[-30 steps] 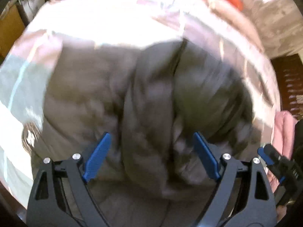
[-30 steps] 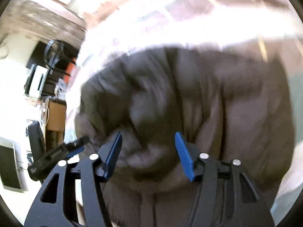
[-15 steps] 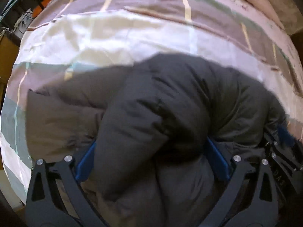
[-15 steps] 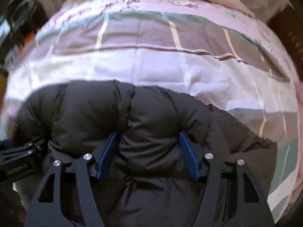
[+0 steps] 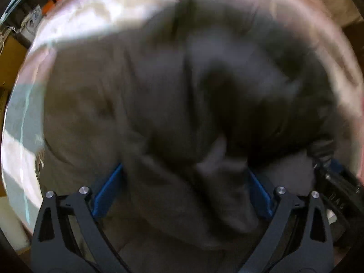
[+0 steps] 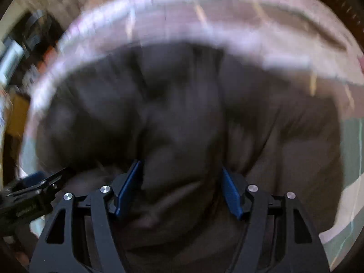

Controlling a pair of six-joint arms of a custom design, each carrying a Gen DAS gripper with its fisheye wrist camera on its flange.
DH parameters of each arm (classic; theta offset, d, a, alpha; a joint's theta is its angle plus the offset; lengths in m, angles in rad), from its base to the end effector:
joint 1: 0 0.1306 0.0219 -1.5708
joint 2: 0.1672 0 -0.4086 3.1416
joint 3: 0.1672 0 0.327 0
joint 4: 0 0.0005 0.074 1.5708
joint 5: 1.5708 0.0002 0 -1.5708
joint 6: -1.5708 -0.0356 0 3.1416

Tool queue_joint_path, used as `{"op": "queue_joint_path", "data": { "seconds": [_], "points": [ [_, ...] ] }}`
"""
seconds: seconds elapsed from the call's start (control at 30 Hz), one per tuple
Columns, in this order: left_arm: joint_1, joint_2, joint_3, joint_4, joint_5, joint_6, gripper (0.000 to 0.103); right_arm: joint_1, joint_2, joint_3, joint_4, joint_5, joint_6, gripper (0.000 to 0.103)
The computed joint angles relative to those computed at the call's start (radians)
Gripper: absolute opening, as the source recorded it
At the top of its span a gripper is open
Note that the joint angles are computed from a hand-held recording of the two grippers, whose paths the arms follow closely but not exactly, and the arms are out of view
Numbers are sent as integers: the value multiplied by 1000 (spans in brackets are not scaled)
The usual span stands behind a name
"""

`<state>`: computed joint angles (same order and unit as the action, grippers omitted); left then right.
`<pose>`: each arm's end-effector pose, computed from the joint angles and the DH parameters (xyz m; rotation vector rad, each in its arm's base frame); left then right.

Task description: Fold large clothes

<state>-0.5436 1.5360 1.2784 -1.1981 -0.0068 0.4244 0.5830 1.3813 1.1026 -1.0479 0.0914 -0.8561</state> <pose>0.3460 -0.2094 0.3434 0.1803 3.0304 -0.0723 0.2971 0.1914 0.3429 0.4102 2.8659 0.1345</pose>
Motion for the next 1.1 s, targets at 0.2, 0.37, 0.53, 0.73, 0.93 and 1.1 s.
{"op": "queue_joint_path", "data": {
  "seconds": [0.2,0.37,0.53,0.73,0.93,1.1],
  "points": [
    [32,-91,-37,9,39,34,99,-11,-121,-17,12,-53,-63,73],
    [61,-166,-40,-33,51,35,99,-50,-273,-96,154,-254,-229,83],
    [65,-218,-97,-62,56,41,99,-65,-196,-131,291,-531,-358,90],
    [49,-221,-152,-57,67,75,99,-26,-125,-170,391,-523,-477,32],
    [99,-257,-154,-69,40,55,99,96,-183,-123,202,-404,-333,24],
    [108,-254,-150,-70,35,62,99,139,-163,-171,240,-450,-365,48]
  ]
}}
